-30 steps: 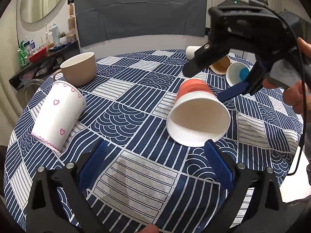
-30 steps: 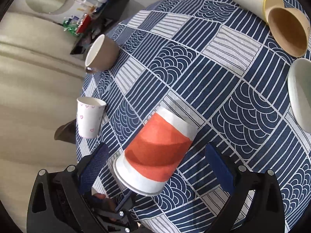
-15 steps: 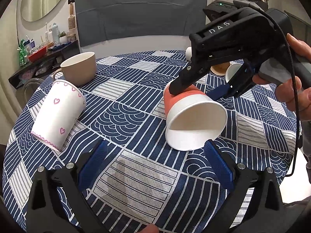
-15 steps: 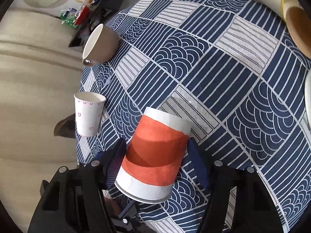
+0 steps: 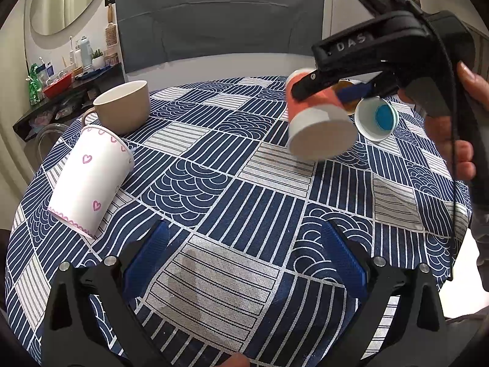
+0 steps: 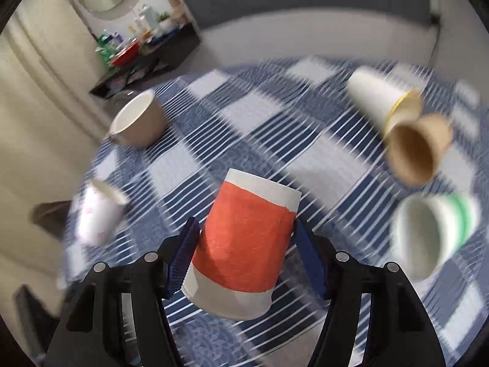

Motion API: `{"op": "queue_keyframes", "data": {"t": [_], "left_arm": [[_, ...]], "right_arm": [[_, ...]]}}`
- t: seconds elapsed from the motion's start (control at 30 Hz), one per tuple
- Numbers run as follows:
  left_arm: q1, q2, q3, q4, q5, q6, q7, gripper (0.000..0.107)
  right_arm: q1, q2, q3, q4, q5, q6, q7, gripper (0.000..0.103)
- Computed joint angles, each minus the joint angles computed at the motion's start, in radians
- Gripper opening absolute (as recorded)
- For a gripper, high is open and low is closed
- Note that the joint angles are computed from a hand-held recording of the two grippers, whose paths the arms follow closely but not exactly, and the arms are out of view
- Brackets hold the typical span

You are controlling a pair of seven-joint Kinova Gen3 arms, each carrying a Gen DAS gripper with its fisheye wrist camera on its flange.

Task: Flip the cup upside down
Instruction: 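Lower the cup rim-down onto the tablecloth with the right tool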

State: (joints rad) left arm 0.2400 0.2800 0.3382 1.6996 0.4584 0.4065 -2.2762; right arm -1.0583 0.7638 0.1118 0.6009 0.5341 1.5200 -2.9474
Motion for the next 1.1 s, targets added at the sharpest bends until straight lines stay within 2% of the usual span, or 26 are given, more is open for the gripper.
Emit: {"op": "queue_keyframes", "data": {"t": [0.07,0.13,0.2,0.27,0.47,0.57,0.73,0.93,1.07,1.1], "left_arm": [[-0.02,0.0,0.019,0.003,0.022,0.004,-0.032,0.097],[0.003,-0.001,-0.003,0.002,0.005,-0.002,-0.009,0.097],[0.027,-0.002,-0.025,-0.001,-0.023,-0.005,0.026,0.097],[0.022,-0.001,-0.019,-0.001,-0.026,-0.005,0.03,0.097],[0.022,0.002,-0.019,-0.008,-0.042,0.005,0.045,0.097],[0.025,0.002,-0.019,-0.008,-0.047,0.002,0.052,0.097],[0.027,0.009,-0.021,-0.019,-0.059,0.014,0.065,0.097],[0.034,0.012,-0.029,-0.024,-0.072,0.017,0.077,0.097],[0.049,0.013,-0.037,-0.024,-0.095,0.011,0.101,0.097],[0.052,0.014,-0.039,-0.025,-0.101,0.011,0.108,0.097]], "right_arm": [[-0.039,0.051,0.087,-0.07,0.015,0.081,0.057,0.06],[-0.06,0.111,0.17,-0.156,0.015,0.163,0.122,0.06],[-0.058,0.169,0.188,-0.247,0.054,0.244,0.177,0.06],[-0.051,0.193,0.148,-0.282,0.118,0.285,0.194,0.06],[-0.058,0.194,0.134,-0.252,0.138,0.285,0.213,0.06],[-0.081,0.164,0.127,-0.186,0.146,0.261,0.18,0.06],[-0.112,0.185,0.122,-0.213,0.158,0.282,0.2,0.06],[-0.142,0.171,0.106,-0.157,0.153,0.262,0.172,0.059],[-0.158,0.145,0.096,-0.097,0.159,0.239,0.133,0.062],[-0.166,0.135,0.096,-0.075,0.165,0.233,0.116,0.065]]}}
